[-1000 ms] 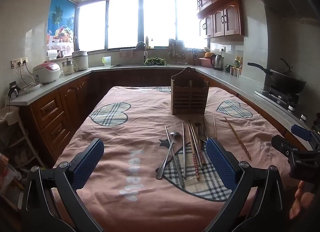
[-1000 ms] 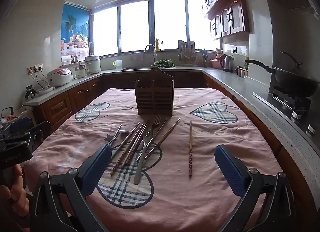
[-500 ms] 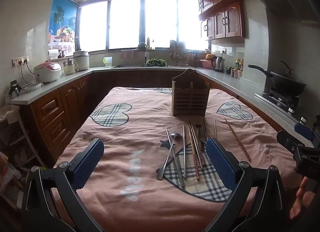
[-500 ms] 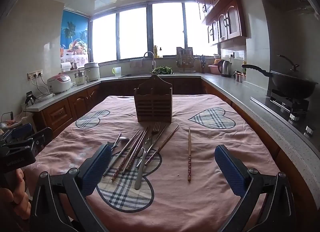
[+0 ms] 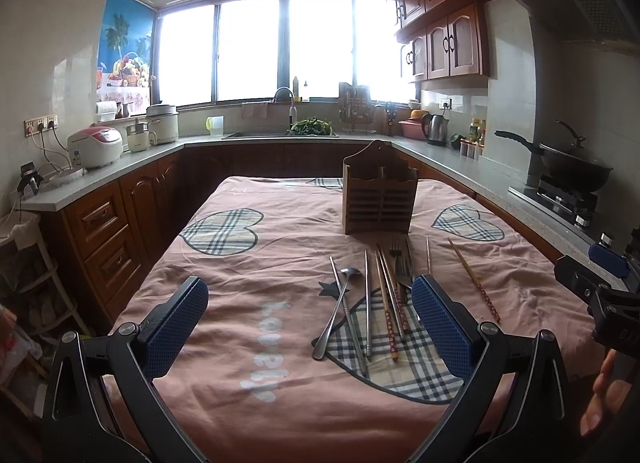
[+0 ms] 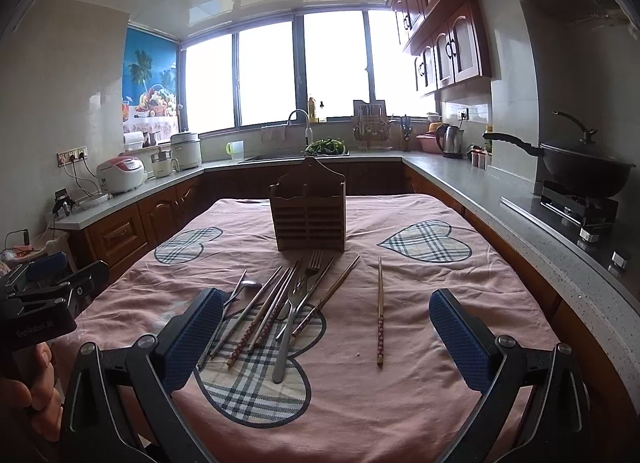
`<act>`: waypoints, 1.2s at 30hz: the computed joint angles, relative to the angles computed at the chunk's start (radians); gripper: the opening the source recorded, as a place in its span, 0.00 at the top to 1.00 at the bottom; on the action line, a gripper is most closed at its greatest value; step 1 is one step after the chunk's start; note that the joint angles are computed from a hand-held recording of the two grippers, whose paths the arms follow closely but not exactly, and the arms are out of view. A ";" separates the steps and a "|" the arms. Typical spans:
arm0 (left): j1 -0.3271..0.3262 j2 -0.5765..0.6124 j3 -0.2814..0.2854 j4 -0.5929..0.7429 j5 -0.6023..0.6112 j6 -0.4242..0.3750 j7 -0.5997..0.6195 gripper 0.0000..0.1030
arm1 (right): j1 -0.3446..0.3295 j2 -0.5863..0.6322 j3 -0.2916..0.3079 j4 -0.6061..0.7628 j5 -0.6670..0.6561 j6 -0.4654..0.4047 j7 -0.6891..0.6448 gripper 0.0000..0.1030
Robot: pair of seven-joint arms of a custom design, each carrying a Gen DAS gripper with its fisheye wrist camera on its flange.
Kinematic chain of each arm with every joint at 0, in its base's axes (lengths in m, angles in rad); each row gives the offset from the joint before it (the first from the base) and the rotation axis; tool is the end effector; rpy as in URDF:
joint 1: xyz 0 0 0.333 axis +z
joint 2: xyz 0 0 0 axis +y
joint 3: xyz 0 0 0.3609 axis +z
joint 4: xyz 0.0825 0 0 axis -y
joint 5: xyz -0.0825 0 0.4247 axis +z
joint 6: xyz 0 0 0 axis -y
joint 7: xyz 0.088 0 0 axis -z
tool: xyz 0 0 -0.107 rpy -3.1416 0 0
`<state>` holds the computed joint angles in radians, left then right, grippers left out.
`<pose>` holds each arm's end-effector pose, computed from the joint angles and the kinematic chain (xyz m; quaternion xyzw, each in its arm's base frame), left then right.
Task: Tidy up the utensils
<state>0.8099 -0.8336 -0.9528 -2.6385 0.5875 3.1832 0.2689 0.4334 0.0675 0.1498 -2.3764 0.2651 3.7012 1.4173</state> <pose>0.4242 -0.1609 0.4899 -0.6778 0.4758 -0.3308 0.4526 0.4939 0.2828 0.4629 -0.6781 0.4480 -0.3036 0.4973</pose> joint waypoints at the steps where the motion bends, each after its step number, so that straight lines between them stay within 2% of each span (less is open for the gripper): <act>1: 0.000 0.000 -0.001 0.000 0.000 -0.001 0.000 0.00 | 0.000 0.000 0.000 0.001 -0.001 0.000 0.000 0.00; 36: -0.004 0.024 0.016 0.003 0.000 0.006 0.015 0.00 | 0.002 -0.003 0.003 0.011 -0.014 -0.032 0.000 0.00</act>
